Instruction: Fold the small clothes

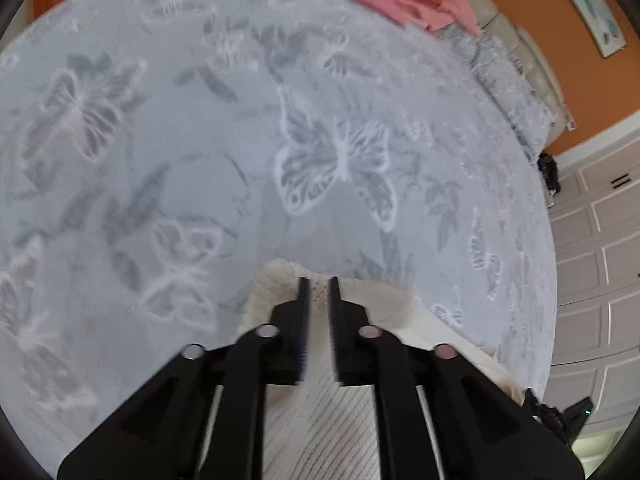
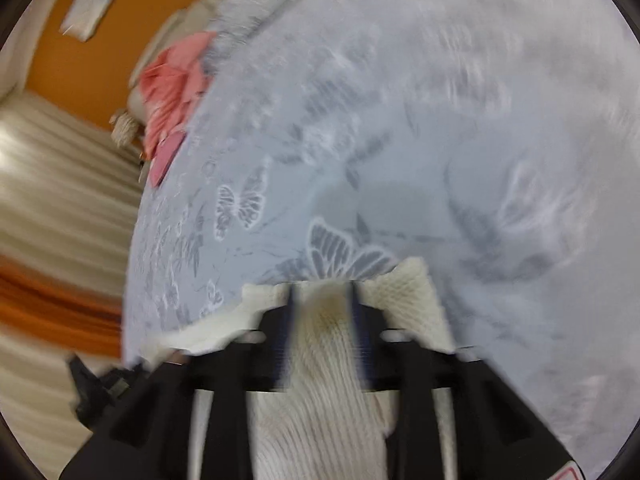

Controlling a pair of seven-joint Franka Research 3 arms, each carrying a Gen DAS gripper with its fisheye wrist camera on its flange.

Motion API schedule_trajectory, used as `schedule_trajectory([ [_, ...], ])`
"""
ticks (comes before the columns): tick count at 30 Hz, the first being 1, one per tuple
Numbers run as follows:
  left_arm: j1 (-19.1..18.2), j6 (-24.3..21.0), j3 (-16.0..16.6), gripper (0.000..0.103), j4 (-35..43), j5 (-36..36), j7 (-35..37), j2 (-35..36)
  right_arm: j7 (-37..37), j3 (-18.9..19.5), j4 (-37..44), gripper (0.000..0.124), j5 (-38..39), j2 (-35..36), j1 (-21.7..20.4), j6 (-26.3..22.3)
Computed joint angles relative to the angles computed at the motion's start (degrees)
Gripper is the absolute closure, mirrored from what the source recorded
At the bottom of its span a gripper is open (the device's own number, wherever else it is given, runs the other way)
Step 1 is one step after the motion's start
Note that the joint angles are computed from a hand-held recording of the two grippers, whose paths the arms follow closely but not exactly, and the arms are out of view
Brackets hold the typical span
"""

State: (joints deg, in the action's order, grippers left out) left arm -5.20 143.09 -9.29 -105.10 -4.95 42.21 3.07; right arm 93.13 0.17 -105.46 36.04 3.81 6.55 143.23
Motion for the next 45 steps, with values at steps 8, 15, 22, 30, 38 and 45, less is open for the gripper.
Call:
schedule_trajectory([
  [8, -3.9, 3.6, 1.0, 0.031, -18.4, -9.2, 7.4, -16.5, -5.2, -0.8, -17.2, 0.057, -4.2, -15.1, 2.1, -3.3],
  [15, -6.3, -0.7, 1.8, 0.095, -21.3, -11.7, 4.6, -18.1, -1.8, -1.9, -21.0, 0.115, 1.1, -17.7, 2.3, -3.6],
  [22, -4.0, -7.2, 1.7, 0.095, -22.3, -4.0, -1.1, -20.1, 2.8, -2.1, -24.2, 0.116, -7.5, -18.8, -1.1, -5.7],
  [30, -5.7, -7.2, 2.0, 0.078, -18.1, -3.3, 3.0, -21.2, 1.6, -0.7, -20.9, 0.081, -11.0, -20.8, -0.8, -4.8],
  [38, -4.0, -15.2, -1.0, 0.022, 5.0, 8.0, 5.4, -0.5, -1.3, -0.5, -0.2, 0.061, -14.0, -2.9, 1.3, -10.5],
  [45, -1.7, -9.6, -0.6, 0.097, 3.4, 1.4, 6.0, 1.4, -3.7, -1.0, 0.9, 0.117, -10.6, -1.1, -0.1, -9.5],
])
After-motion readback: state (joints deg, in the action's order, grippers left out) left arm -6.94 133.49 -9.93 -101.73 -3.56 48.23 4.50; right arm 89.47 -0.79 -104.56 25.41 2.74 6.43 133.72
